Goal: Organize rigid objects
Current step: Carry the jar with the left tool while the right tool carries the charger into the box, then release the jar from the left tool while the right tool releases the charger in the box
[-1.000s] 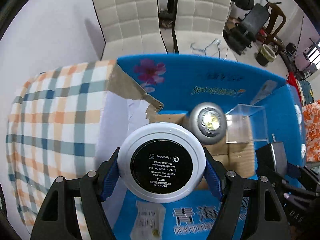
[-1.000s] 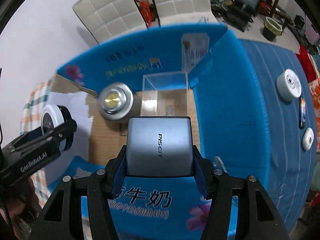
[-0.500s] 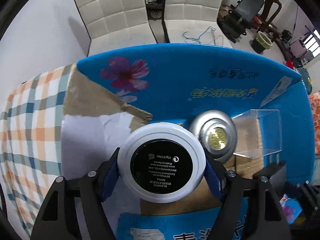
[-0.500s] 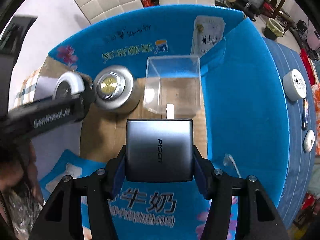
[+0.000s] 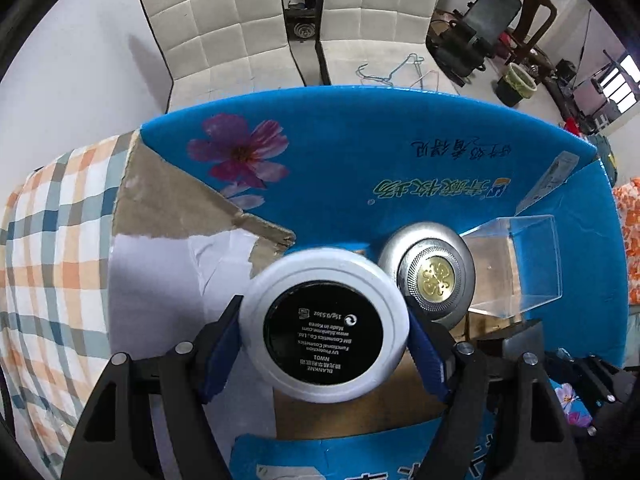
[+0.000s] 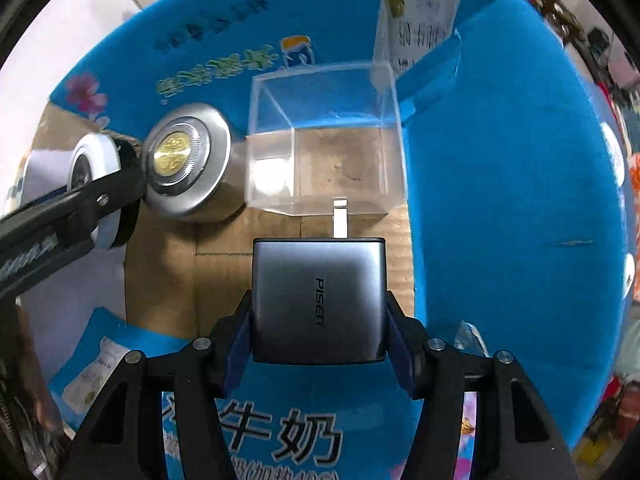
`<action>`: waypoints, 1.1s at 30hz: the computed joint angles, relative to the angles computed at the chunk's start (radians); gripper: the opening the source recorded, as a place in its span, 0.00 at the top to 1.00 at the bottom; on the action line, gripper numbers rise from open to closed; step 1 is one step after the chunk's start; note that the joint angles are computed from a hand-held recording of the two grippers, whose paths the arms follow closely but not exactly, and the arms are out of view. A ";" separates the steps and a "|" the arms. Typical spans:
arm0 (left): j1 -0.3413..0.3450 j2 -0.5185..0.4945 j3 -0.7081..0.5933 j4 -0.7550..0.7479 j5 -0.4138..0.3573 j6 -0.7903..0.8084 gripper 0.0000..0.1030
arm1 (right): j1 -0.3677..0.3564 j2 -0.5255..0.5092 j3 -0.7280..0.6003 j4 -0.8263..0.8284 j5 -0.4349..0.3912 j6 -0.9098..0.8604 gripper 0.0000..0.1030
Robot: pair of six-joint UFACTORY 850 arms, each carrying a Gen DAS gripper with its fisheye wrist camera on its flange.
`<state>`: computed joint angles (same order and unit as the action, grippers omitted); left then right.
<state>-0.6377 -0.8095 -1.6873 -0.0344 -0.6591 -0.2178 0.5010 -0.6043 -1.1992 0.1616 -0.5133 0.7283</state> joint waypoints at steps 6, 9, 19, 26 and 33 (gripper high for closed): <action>0.013 0.003 0.015 -0.098 0.017 0.062 0.27 | -0.019 -0.025 -0.006 0.080 -0.033 -0.046 0.40; 0.012 -0.005 -0.004 -0.098 -0.013 0.048 0.27 | -0.028 -0.027 -0.001 0.120 -0.034 -0.069 0.35; -0.002 0.036 0.009 0.018 0.005 -0.058 0.00 | -0.021 0.052 0.056 0.024 -0.009 -0.022 0.00; -0.007 0.113 0.085 0.102 0.023 -0.144 0.00 | 0.031 0.142 0.082 -0.157 -0.043 0.145 0.00; -0.030 0.223 0.183 0.222 0.024 -0.273 0.00 | 0.097 0.270 0.104 -0.336 -0.102 0.298 0.00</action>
<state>-0.6681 -0.5863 -1.5045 0.1879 -0.6353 -0.4903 0.5983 -0.3345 -1.0952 -0.1748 -0.6149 1.0260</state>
